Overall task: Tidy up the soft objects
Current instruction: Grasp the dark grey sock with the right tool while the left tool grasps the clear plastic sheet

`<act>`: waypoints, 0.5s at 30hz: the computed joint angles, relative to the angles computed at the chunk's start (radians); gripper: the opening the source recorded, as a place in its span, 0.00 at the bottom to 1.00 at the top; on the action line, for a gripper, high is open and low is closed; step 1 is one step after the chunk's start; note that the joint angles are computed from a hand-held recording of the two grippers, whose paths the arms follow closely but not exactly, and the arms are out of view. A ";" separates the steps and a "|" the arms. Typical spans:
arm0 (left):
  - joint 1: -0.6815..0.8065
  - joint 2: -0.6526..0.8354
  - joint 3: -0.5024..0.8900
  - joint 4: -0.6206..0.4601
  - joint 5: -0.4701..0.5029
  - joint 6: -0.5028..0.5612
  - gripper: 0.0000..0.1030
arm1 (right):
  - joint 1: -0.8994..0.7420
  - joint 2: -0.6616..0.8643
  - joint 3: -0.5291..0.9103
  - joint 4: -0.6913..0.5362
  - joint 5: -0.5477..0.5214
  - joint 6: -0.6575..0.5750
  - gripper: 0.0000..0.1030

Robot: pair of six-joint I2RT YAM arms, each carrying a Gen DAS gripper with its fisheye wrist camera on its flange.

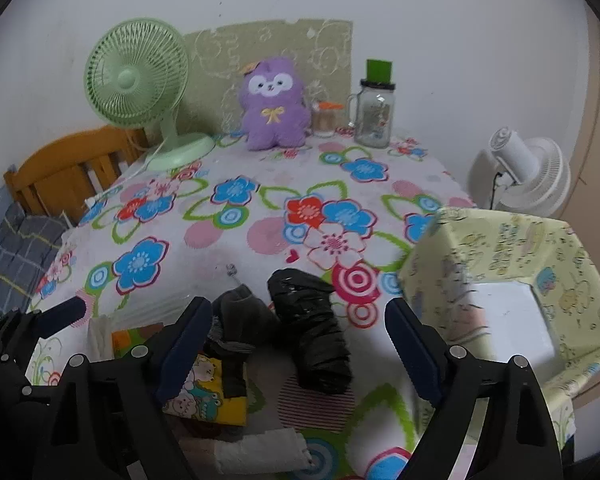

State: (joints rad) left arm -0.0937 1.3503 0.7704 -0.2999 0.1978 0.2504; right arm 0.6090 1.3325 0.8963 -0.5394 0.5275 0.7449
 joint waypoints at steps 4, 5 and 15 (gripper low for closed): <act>0.005 0.051 0.023 0.012 0.000 0.001 0.89 | -0.022 0.055 0.019 0.032 -0.041 -0.028 0.87; 0.006 0.063 0.031 0.014 0.002 0.004 0.89 | -0.029 0.069 0.023 0.039 -0.050 -0.035 0.87; -0.005 0.181 0.088 0.047 -0.009 0.047 0.89 | -0.091 0.192 0.074 0.095 -0.182 -0.063 0.78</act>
State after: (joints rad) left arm -0.0988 1.5309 0.8581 -0.2526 0.1891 0.2976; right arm 0.5180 1.5250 0.9705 -0.4440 0.3456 0.6817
